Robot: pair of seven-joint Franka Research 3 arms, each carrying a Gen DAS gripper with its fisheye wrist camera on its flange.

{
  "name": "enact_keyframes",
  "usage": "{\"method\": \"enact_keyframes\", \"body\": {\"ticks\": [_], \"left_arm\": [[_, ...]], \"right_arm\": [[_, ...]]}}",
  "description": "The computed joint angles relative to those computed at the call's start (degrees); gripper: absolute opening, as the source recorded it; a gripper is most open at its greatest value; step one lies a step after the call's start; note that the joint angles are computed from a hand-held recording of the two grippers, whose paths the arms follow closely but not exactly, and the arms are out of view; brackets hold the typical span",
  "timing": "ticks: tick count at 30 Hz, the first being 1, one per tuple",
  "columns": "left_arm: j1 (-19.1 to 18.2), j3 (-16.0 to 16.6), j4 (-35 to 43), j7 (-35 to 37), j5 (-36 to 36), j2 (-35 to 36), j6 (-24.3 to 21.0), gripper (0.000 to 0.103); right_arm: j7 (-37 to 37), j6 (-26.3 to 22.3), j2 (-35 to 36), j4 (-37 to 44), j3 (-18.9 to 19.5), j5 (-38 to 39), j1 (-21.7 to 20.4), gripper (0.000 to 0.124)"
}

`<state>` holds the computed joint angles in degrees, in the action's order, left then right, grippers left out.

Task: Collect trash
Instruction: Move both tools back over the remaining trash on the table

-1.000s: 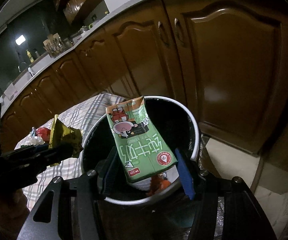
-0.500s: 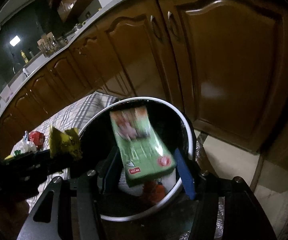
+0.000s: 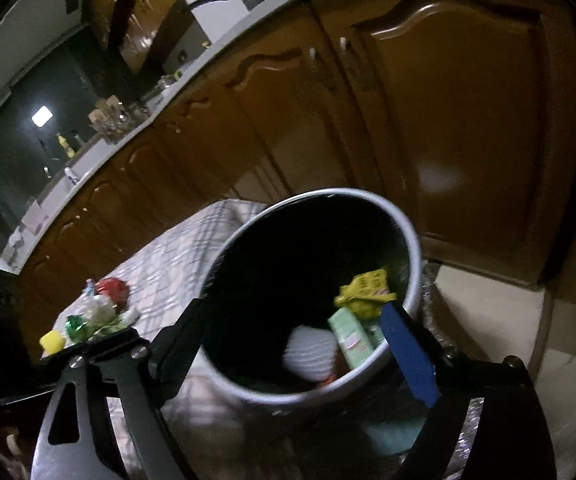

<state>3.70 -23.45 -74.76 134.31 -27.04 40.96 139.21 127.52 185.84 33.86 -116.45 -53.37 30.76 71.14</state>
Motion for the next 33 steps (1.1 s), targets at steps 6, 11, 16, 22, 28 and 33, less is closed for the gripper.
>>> {"method": "enact_keyframes", "body": {"ticks": [6,11,16,22,28,33], "left_arm": [[3.23,0.52,-3.01,0.29,-1.88,-1.8,1.63,0.063],[5.68,1.14,-4.79,0.46,-3.3,-2.96,2.88,0.063],[7.5,2.13,-4.3,-0.69,-3.87,-2.76,3.34,0.063],[9.53,3.11,-2.4,-2.48,-3.83,-1.6,3.71,0.063],[10.43,3.95,0.95,-5.02,-2.3,0.57,3.81,0.063],[11.16,4.39,3.84,-7.45,-0.58,2.63,3.89,0.063]], "right_arm": [[-0.15,-0.52,0.89,4.11,4.22,-1.47,-2.12,0.089],[0.79,-2.02,1.84,9.15,9.68,-5.05,-6.64,0.089],[2.04,-4.1,3.7,15.61,16.58,-9.6,-12.62,0.089],[4.1,-6.69,6.61,22.9,21.98,-14.37,-17.21,0.089],[5.98,-8.95,9.64,30.19,27.08,-18.57,-22.1,0.089],[6.95,-11.28,12.53,37.09,30.56,-22.43,-25.84,0.089]]}}
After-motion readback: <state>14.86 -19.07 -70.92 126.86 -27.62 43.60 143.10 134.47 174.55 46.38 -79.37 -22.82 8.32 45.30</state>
